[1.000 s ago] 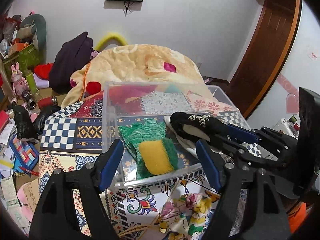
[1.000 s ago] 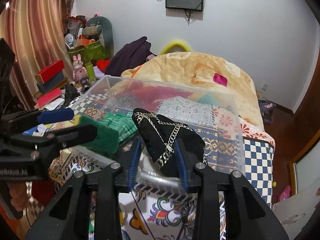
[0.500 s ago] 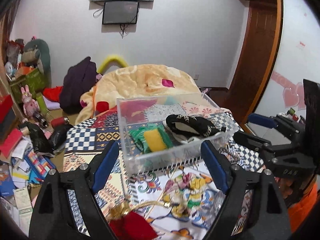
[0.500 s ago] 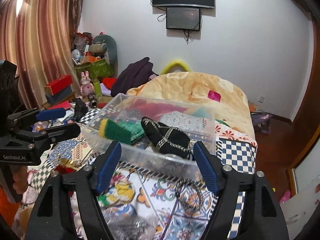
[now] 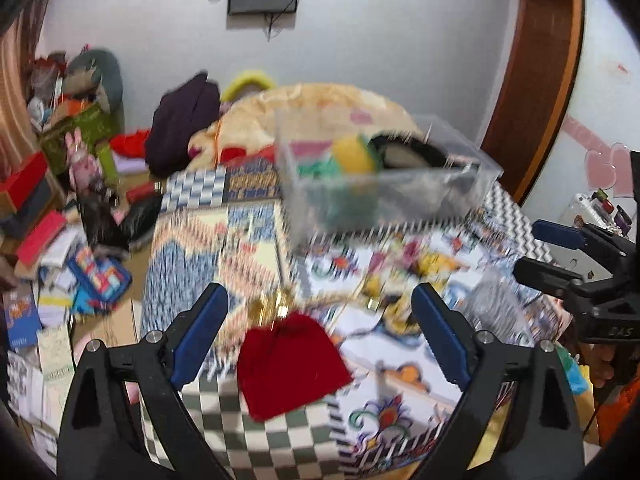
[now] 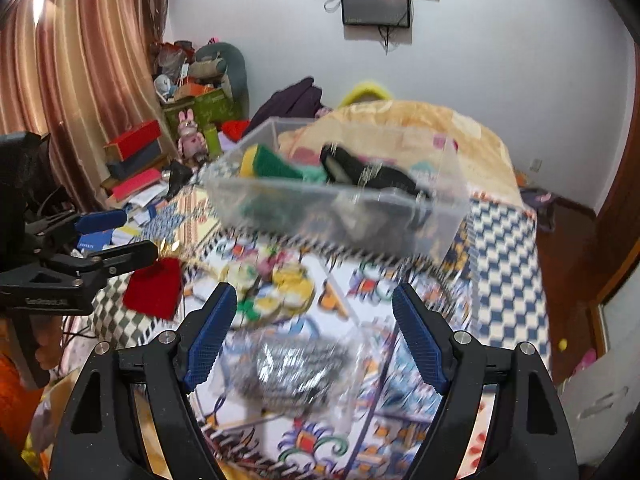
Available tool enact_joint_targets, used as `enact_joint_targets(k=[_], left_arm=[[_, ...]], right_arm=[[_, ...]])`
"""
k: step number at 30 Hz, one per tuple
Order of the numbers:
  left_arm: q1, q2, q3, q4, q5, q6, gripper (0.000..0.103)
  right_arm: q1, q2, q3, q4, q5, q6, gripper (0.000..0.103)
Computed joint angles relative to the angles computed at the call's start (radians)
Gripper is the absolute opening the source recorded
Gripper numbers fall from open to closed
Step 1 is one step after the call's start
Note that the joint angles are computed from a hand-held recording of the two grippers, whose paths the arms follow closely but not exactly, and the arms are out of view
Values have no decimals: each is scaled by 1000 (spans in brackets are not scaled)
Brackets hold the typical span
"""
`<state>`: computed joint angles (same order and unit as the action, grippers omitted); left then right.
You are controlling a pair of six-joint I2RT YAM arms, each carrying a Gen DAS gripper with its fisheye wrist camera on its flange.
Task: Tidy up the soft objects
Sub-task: 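Grasp the red velvet pouch with left tool while right grasps the silver bag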
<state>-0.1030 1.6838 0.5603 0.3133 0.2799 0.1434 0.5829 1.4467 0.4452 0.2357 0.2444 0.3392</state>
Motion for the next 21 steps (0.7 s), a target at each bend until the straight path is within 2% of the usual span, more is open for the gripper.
enact_joint_targets(k=[4, 9, 14, 17, 19, 21], left_arm=[[10, 100, -1, 33, -60, 1, 94], [20, 195, 23, 50, -71, -8, 94], [17, 236, 12, 119, -67, -23, 93], [5, 242, 2, 158, -92, -34, 88], [-1, 242, -7, 184, -102, -33, 77], [-8, 237, -16, 202, -107, -31, 68]], right_arm=[[17, 67, -18, 28, -37, 48, 79], [33, 168, 0, 35, -63, 69, 79], [10, 214, -10, 77, -97, 86, 79], [2, 218, -30, 113, -103, 79, 78], [12, 210, -38, 119, -89, 65, 63], [29, 206, -50, 132, -76, 50, 58]])
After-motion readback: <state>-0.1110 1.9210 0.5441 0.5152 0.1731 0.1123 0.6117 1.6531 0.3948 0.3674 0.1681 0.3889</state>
